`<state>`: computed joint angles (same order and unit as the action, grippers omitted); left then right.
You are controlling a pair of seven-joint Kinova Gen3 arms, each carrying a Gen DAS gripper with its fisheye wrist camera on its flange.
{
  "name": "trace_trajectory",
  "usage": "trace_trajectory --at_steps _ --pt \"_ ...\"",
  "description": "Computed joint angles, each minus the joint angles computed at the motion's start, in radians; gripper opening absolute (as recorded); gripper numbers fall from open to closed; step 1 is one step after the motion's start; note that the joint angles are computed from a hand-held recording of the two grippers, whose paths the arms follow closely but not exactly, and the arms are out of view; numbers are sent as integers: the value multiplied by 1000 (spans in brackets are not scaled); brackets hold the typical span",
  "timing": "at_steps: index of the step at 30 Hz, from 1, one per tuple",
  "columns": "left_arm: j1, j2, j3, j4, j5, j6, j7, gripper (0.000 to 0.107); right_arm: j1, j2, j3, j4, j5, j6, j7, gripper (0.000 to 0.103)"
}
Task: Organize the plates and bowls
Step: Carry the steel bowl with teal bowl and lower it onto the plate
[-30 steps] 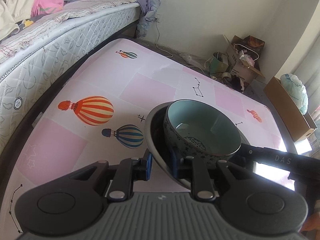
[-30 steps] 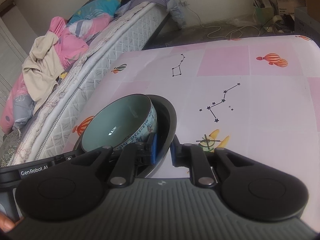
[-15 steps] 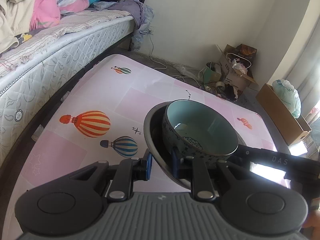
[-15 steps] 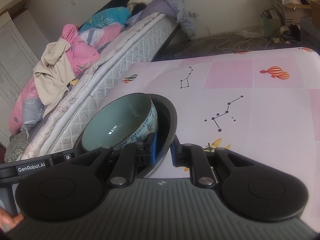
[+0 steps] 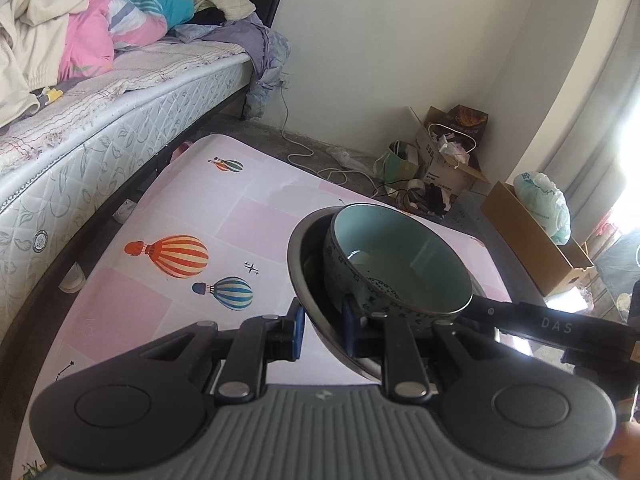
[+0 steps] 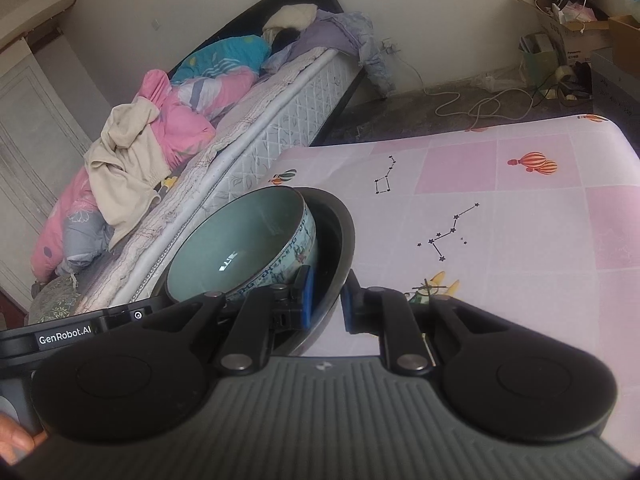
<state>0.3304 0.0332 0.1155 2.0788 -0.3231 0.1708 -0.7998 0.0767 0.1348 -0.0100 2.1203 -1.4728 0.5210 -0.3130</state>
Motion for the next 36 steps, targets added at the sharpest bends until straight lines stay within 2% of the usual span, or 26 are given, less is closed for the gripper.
trace_trajectory --at_steps 3,7,13,19,23,29,33,36 --pt "-2 -48 22 27 18 9 -6 20 5 -63 12 39 38 11 -43 14" --pt "-4 -108 49 62 134 27 -102 19 1 -164 43 106 99 27 -105 14" --pt "-20 -172 107 123 239 38 -169 19 -14 -304 111 204 245 55 -233 15" --pt "-81 -190 222 169 224 57 -110 19 -43 -381 180 290 345 71 -316 15" --pt "-68 -177 227 194 229 60 -96 19 -69 -402 209 345 376 55 -335 15" --pt "-43 -162 215 215 233 67 -85 20 -112 -409 209 378 437 14 -397 15" --pt "-74 -153 263 213 158 74 -14 20 -152 -419 198 395 461 -41 -423 15" --pt "-59 -139 247 207 139 76 0 20 -191 -413 181 388 484 -91 -465 15"
